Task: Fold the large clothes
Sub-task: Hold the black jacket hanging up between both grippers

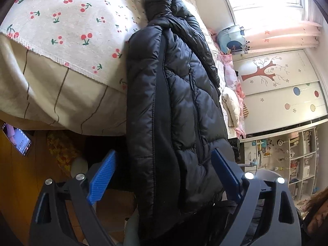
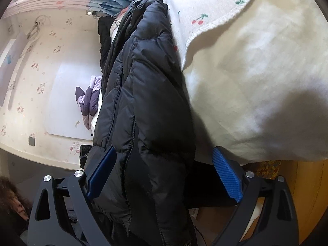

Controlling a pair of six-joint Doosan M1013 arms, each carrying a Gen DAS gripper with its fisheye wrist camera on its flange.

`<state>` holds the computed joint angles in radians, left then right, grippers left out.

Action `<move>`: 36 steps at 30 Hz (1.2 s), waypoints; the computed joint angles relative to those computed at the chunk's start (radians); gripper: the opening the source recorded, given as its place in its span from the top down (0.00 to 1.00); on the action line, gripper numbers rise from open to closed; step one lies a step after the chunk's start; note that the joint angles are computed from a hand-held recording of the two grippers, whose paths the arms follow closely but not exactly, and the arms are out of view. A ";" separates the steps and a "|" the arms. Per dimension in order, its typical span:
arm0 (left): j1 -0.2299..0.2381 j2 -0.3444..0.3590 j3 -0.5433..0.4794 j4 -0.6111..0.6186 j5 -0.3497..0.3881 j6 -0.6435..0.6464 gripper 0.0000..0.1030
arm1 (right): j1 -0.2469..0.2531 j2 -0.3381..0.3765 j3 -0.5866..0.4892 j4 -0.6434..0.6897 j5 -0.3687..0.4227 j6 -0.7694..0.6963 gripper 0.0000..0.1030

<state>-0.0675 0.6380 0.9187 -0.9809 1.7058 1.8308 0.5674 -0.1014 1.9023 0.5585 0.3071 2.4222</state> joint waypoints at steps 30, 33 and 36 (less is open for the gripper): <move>0.017 -0.011 0.035 -0.068 0.015 0.016 0.13 | 0.021 -0.007 0.027 0.077 -0.069 -0.045 0.11; 0.014 -0.010 0.038 -0.064 0.018 0.013 0.13 | 0.019 -0.011 0.037 0.096 -0.071 -0.056 0.11; 0.010 -0.008 0.038 -0.062 0.025 0.012 0.13 | 0.018 -0.013 0.040 0.108 -0.071 -0.066 0.11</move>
